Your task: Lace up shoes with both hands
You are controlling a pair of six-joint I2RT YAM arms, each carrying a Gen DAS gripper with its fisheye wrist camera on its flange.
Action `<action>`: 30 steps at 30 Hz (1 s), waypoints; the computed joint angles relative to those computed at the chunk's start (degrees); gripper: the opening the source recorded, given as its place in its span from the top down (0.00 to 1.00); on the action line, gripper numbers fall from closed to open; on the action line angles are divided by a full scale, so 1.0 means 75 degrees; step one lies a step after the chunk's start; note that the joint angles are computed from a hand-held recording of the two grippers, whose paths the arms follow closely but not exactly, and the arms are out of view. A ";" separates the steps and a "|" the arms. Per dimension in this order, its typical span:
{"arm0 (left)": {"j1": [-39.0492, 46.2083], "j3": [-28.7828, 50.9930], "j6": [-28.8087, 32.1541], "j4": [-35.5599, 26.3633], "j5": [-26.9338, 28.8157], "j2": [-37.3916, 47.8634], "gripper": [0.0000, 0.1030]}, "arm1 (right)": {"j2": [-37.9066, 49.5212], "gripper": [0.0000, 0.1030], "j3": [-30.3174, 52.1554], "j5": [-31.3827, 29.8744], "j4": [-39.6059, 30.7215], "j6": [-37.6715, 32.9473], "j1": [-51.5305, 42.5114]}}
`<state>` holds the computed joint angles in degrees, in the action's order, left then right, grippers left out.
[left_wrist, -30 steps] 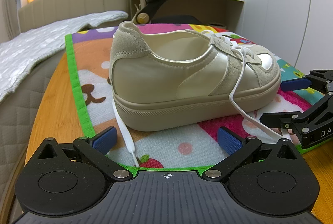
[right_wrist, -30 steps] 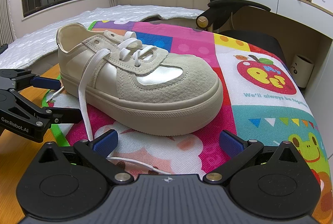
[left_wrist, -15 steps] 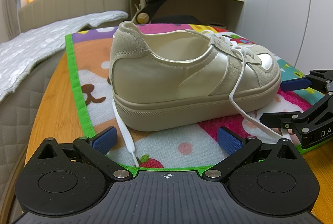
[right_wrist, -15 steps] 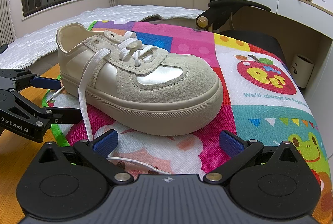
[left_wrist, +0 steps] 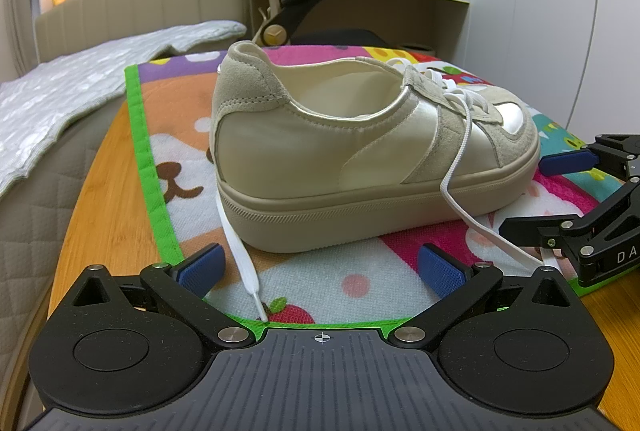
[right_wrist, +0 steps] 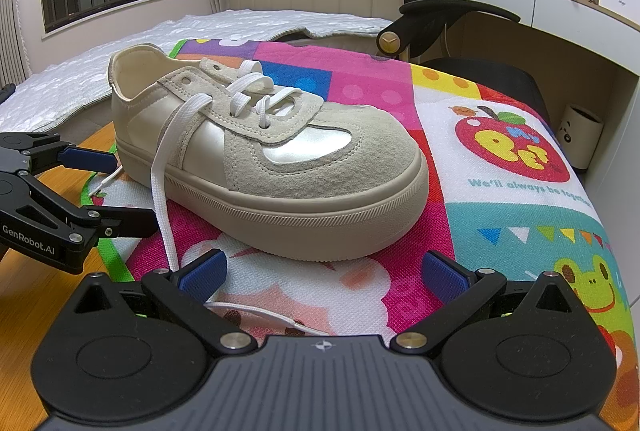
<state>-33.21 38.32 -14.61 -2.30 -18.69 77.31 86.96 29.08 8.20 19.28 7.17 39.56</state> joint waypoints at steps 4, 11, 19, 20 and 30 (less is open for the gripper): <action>-0.0027 0.0006 -0.0019 -0.0010 -0.0021 0.0003 0.00 | -0.0002 0.00 0.0002 -0.0009 -0.0002 -0.0003 -0.0009; -0.0001 -0.0001 0.0000 -0.0002 -0.0001 -0.0003 0.00 | 0.0002 0.00 0.0003 0.0000 -0.0001 -0.0001 -0.0002; 0.0009 0.0003 0.0005 0.0007 0.0004 0.0009 0.00 | 0.0002 0.00 0.0004 0.0000 -0.0002 -0.0002 -0.0002; 0.0016 0.0002 0.0008 0.0005 0.0013 0.0005 0.00 | 0.0005 0.00 0.0007 -0.0008 -0.0001 -0.0005 -0.0011; 0.0003 0.0000 -0.0002 0.0005 -0.0001 0.0006 0.00 | 0.0012 0.00 0.0011 -0.0002 0.0002 -0.0006 -0.0008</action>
